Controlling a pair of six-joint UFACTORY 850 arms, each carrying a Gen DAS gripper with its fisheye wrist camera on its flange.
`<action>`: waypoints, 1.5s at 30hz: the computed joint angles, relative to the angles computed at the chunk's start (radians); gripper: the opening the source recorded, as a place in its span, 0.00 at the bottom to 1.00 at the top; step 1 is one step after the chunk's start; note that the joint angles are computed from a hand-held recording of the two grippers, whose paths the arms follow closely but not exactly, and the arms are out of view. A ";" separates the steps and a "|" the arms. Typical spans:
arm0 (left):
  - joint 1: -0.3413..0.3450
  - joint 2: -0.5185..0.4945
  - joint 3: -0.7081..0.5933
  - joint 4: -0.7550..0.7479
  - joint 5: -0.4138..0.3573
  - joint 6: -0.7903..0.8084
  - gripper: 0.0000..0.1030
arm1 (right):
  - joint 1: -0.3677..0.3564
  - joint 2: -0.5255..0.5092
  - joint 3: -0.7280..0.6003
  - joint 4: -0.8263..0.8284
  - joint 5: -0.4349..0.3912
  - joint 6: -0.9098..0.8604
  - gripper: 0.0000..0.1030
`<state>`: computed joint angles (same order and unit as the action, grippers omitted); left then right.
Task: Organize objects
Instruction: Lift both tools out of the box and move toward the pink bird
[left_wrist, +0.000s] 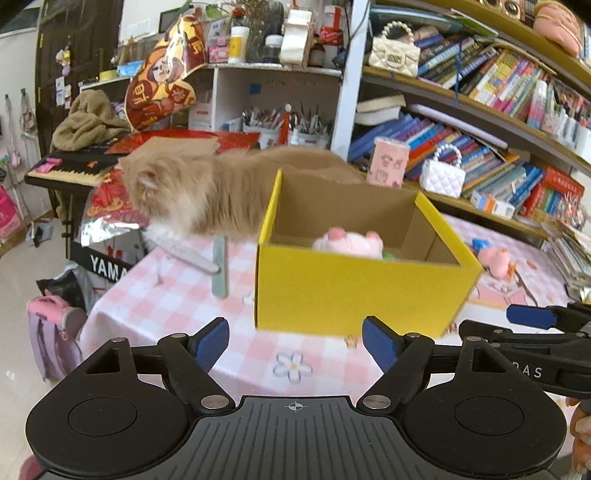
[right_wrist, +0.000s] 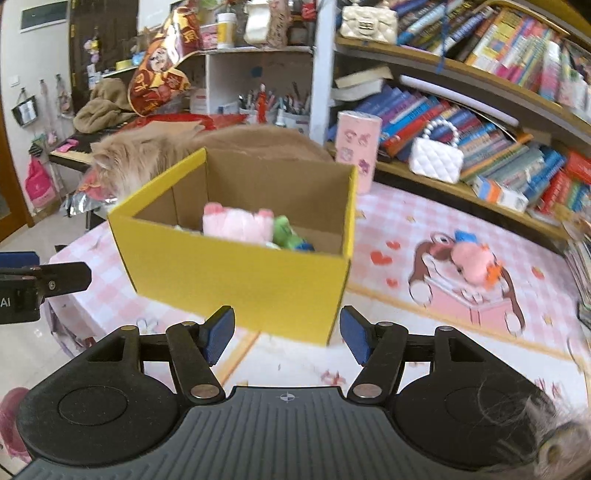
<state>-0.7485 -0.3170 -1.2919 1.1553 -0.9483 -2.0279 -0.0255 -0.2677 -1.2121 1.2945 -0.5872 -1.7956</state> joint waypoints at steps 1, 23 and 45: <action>-0.006 -0.001 0.001 -0.008 0.001 0.004 0.79 | -0.004 0.012 0.018 0.010 0.007 -0.010 0.61; -0.057 -0.054 -0.026 -0.012 0.162 0.089 0.81 | -0.101 0.113 0.174 -0.007 0.123 0.004 0.66; 0.007 -0.404 -0.530 -0.230 0.352 0.587 0.81 | -0.223 -0.074 -0.049 -0.207 0.225 0.326 0.67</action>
<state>-0.7417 -0.7209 -1.8215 0.9252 -0.5965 -1.4412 -0.2484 -0.3417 -1.2607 1.0880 -0.3624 -1.4692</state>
